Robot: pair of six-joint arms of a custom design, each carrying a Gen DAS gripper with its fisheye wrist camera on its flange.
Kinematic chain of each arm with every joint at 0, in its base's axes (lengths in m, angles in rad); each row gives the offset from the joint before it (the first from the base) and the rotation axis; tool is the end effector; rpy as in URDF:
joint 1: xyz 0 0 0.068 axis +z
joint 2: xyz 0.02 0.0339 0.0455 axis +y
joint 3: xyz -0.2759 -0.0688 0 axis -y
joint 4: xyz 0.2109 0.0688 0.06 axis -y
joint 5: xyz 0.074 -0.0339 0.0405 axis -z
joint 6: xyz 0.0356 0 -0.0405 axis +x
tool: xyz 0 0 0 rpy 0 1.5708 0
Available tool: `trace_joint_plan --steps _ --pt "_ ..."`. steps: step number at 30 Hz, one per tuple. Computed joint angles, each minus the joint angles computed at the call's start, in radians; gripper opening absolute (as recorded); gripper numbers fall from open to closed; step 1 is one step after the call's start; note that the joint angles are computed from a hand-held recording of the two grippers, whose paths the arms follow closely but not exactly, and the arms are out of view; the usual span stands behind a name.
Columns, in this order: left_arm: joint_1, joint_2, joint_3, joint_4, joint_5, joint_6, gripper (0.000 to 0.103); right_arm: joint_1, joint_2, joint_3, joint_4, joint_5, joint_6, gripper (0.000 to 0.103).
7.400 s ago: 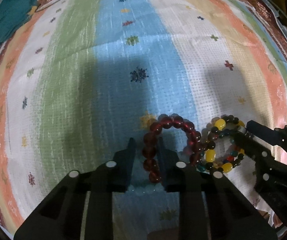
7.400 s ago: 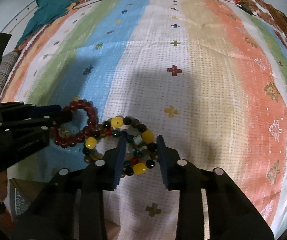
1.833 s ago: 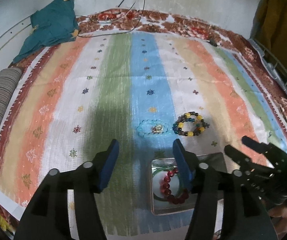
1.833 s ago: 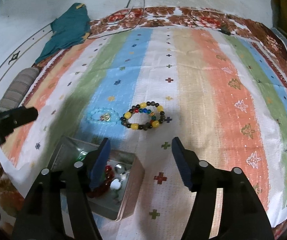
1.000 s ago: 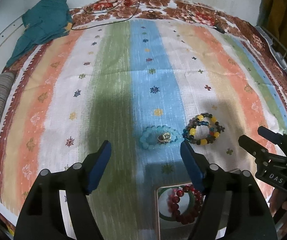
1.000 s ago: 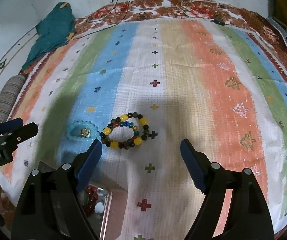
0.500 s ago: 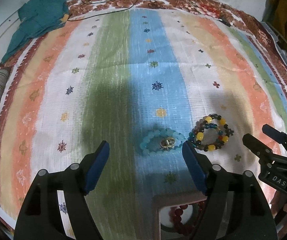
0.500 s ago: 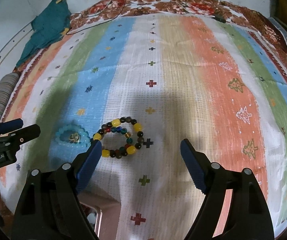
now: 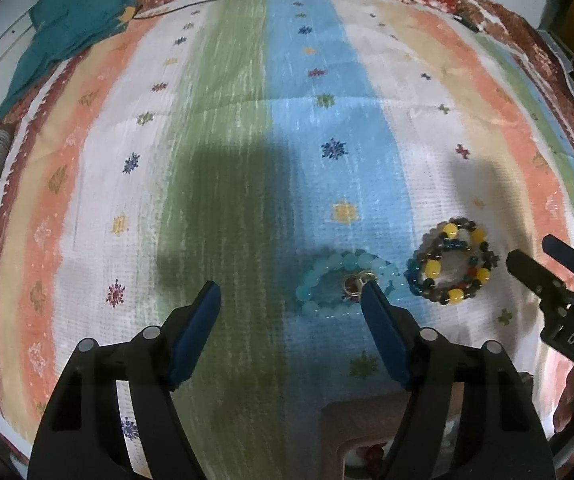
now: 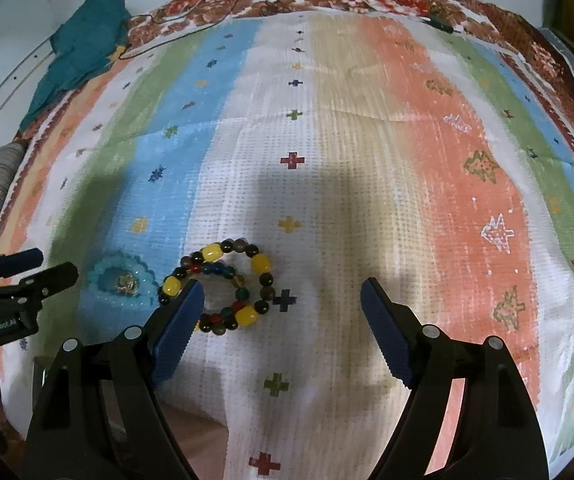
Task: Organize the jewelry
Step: 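Move the right tool to the yellow-and-black bracelet while the left tool approaches the pale blue bracelet, then close the right tool on the yellow-and-black bracelet while the left tool grasps the pale blue bracelet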
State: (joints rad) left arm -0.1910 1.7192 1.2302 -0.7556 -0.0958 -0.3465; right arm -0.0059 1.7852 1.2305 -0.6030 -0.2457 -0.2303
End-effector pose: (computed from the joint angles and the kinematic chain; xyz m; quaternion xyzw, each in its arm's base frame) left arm 0.3052 -0.0556 0.2366 -0.0843 0.9820 0.0025 0.1689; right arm 0.3332 0.0067 0.2236 -0.1337 0.9624 0.0951 0.2162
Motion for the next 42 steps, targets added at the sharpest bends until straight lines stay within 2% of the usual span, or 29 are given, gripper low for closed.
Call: trace_joint_plan --steps 9,14,16,18,23,25,31,33,40,42 --pt "0.013 0.036 0.011 -0.005 0.027 0.026 0.064 0.019 0.083 0.039 0.002 0.036 0.004 0.081" --pt "0.006 0.047 0.019 -0.004 0.034 0.023 0.055 0.023 0.114 0.067 0.001 0.043 0.019 0.080" --pt "0.004 0.056 0.022 -0.006 0.032 0.023 0.046 0.026 0.126 0.076 0.001 0.049 0.021 0.080" --pt "0.003 0.063 0.026 -0.009 0.036 0.028 0.043 0.034 0.135 0.079 0.000 0.055 0.019 0.075" --pt "0.001 0.075 0.028 -0.007 0.036 0.031 0.041 0.044 0.151 0.095 0.004 0.070 0.028 0.075" --pt "0.000 0.078 0.029 -0.009 0.035 0.032 0.038 0.046 0.160 0.104 0.004 0.076 0.029 0.071" --pt "0.000 0.097 0.027 -0.005 0.024 0.041 0.038 0.052 0.179 0.111 0.013 0.082 0.033 0.068" --pt "0.002 0.111 0.031 -0.001 0.026 0.045 0.035 0.054 0.177 0.107 0.016 0.077 0.028 0.062" --pt "-0.002 0.129 0.034 0.004 0.013 0.055 0.031 0.069 0.172 0.091 0.032 0.086 0.014 0.052" --pt "0.002 0.136 0.032 0.013 0.015 0.065 0.031 0.075 0.168 0.085 0.037 0.101 0.007 0.041"
